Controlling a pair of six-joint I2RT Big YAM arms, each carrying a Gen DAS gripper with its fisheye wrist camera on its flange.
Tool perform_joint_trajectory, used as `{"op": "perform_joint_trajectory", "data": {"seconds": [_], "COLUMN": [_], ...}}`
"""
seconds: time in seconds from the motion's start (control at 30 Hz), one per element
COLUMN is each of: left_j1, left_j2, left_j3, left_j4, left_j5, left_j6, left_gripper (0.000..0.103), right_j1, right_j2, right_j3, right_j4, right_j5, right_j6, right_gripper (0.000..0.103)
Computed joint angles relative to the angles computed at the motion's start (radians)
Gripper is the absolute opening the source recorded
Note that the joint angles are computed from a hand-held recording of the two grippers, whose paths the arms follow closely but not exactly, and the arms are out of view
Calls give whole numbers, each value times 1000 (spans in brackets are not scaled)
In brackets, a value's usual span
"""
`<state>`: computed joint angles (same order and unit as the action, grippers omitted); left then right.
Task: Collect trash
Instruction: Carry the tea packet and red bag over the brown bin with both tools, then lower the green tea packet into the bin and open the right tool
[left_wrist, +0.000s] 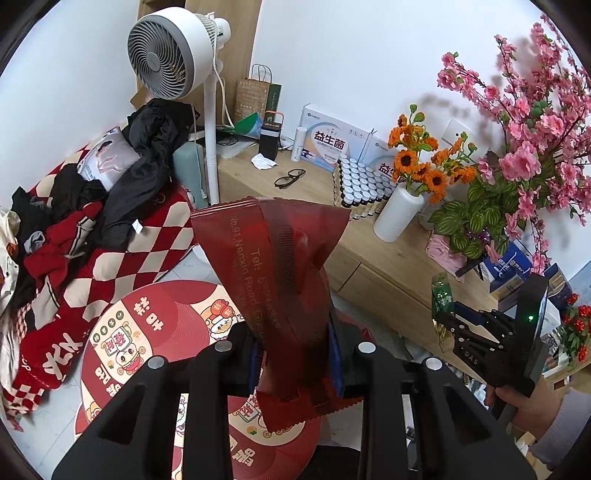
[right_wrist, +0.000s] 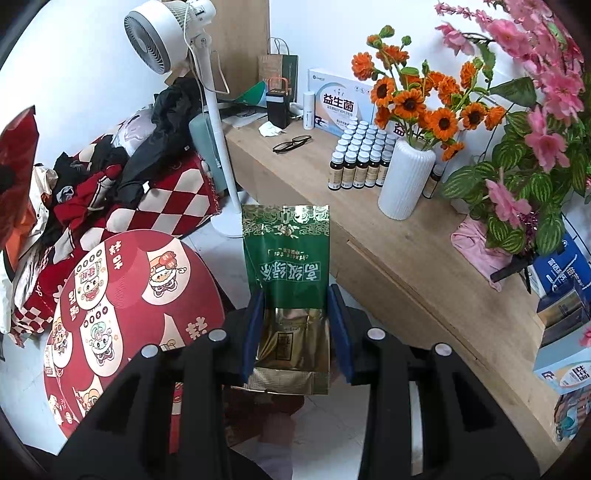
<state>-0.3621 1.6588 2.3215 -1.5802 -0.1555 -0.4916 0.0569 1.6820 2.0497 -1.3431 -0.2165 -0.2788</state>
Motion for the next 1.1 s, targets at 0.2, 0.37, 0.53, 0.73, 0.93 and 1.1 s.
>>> {"op": "perform_joint_trajectory", "data": {"seconds": [0.2, 0.37, 0.53, 0.73, 0.93, 1.1], "left_j1": [-5, -8, -10, -13, -16, -20], "left_j2": [31, 47, 59, 70, 76, 77], "left_j3": [47, 73, 94, 111, 124, 127], "left_j4": [-26, -40, -52, -56, -54, -49], "left_j5": [-15, -28, -38, -39, -32, -29], "left_j6": [-14, -23, -32, -35, -26, -18], "left_gripper": [28, 28, 28, 28, 28, 28], "right_j1": [1, 4, 6, 9, 9, 7], "right_j2": [45, 80, 107, 129, 134, 124], "right_j3": [37, 74, 107, 141, 158, 149], "right_j4": [-4, -9, -12, -17, -23, -25], "right_j5": [-9, -14, -22, -28, -33, -33], "right_j6": [-23, -39, -57, -72, -70, -69], "right_gripper": [37, 37, 40, 50, 52, 57]}}
